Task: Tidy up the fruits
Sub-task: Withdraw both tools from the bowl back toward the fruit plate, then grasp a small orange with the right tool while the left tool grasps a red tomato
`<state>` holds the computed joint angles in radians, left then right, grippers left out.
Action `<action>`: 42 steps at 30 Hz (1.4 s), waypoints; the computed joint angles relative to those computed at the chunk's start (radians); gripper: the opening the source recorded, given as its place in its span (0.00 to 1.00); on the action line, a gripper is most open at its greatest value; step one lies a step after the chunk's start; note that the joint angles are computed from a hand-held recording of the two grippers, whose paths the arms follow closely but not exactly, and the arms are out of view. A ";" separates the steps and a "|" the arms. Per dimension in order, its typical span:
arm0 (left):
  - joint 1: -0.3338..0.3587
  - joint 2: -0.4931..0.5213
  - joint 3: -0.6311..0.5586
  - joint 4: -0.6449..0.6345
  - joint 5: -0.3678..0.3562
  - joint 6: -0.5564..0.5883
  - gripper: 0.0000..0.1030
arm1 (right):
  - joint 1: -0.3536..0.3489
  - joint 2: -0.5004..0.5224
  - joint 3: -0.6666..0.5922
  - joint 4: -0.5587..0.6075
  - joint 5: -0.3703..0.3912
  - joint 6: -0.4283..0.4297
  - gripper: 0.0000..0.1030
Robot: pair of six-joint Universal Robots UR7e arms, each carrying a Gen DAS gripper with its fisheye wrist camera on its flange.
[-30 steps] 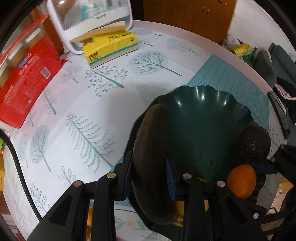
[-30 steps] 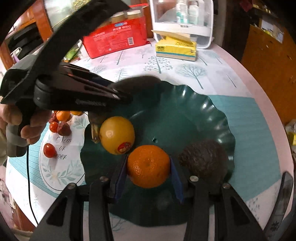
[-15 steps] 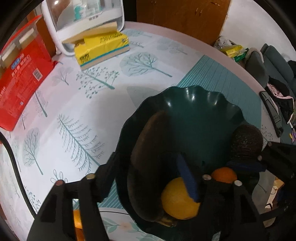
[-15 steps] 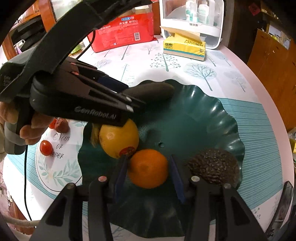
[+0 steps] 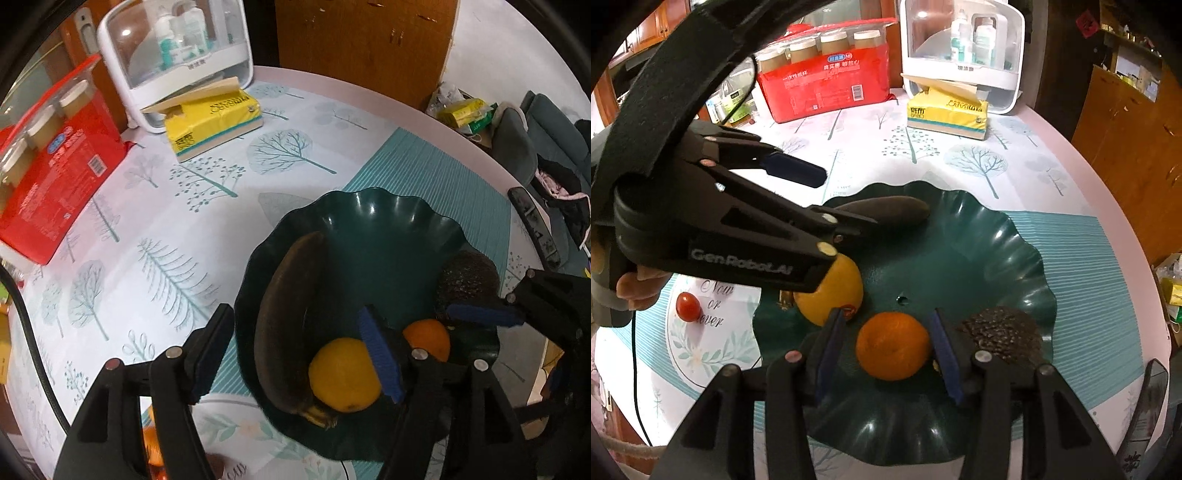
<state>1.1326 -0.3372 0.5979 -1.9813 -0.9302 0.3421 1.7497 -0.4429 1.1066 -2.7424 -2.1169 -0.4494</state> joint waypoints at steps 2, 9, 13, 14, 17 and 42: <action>-0.002 -0.033 0.055 -0.025 0.004 -0.014 0.69 | 0.002 -0.007 0.010 -0.010 -0.005 0.012 0.48; -0.012 -0.163 0.259 -0.102 0.014 -0.081 0.69 | 0.019 -0.026 0.043 -0.042 -0.041 0.038 0.48; -0.024 -0.246 0.376 -0.149 0.031 -0.101 0.69 | 0.035 -0.040 0.065 -0.070 -0.053 0.062 0.47; -0.028 -0.267 0.404 -0.161 0.038 -0.102 0.69 | 0.039 -0.042 0.069 -0.077 -0.056 0.063 0.47; -0.039 -0.326 0.471 -0.169 0.066 -0.119 0.70 | 0.057 -0.050 0.081 -0.103 -0.065 0.069 0.47; -0.013 -0.624 0.602 -0.057 0.326 -0.169 0.72 | 0.211 0.067 -0.119 -0.053 -0.054 0.081 0.47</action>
<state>1.1195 -0.9608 1.1996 -2.0383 -0.6045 0.1732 1.9608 -0.3761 0.9877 -2.7952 -2.1705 -0.3680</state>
